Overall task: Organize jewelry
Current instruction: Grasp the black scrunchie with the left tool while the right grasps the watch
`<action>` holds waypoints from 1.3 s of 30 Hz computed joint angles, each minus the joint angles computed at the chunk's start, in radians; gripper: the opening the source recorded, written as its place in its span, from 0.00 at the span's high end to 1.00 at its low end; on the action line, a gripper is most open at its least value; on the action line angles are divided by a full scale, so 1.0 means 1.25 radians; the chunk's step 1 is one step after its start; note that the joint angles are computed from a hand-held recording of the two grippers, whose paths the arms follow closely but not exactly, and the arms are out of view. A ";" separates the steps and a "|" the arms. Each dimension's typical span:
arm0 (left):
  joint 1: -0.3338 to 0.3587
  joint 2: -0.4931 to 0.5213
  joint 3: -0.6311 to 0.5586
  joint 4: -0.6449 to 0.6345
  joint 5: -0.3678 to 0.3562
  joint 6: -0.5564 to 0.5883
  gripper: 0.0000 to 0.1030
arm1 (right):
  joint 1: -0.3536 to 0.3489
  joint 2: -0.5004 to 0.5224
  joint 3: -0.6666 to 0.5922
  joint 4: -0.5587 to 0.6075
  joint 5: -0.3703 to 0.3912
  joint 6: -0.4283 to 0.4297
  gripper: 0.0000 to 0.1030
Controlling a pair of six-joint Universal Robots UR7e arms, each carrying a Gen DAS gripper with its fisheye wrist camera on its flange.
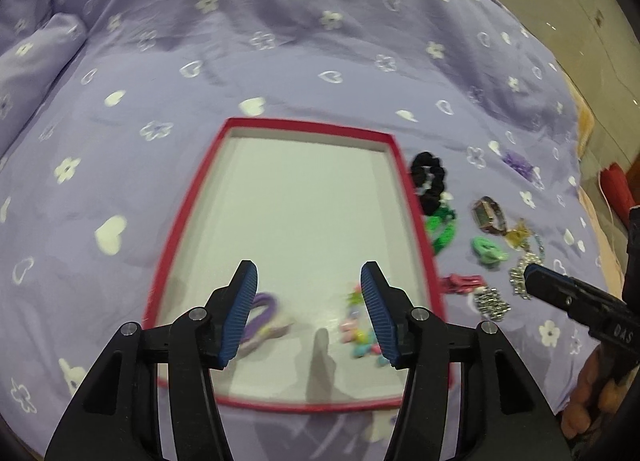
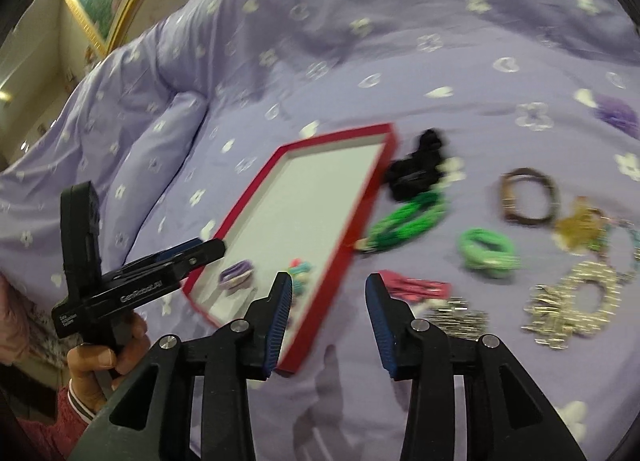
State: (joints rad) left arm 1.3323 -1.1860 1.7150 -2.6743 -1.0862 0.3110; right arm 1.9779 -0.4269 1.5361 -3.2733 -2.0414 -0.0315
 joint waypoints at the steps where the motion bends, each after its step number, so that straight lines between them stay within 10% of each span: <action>1: -0.005 0.003 -0.001 0.002 -0.002 0.001 0.48 | -0.001 -0.004 0.005 -0.007 -0.007 0.005 0.60; 16: -0.066 0.094 -0.061 0.040 -0.008 0.044 0.48 | -0.047 -0.072 0.072 -0.090 -0.060 -0.003 0.60; 31: -0.080 0.251 -0.248 0.146 -0.011 0.081 0.48 | -0.092 -0.001 -0.093 0.064 -0.071 -0.078 0.61; 39: -0.087 0.336 -0.348 0.226 -0.001 0.084 0.48 | -0.127 0.007 -0.114 0.099 -0.053 -0.072 0.90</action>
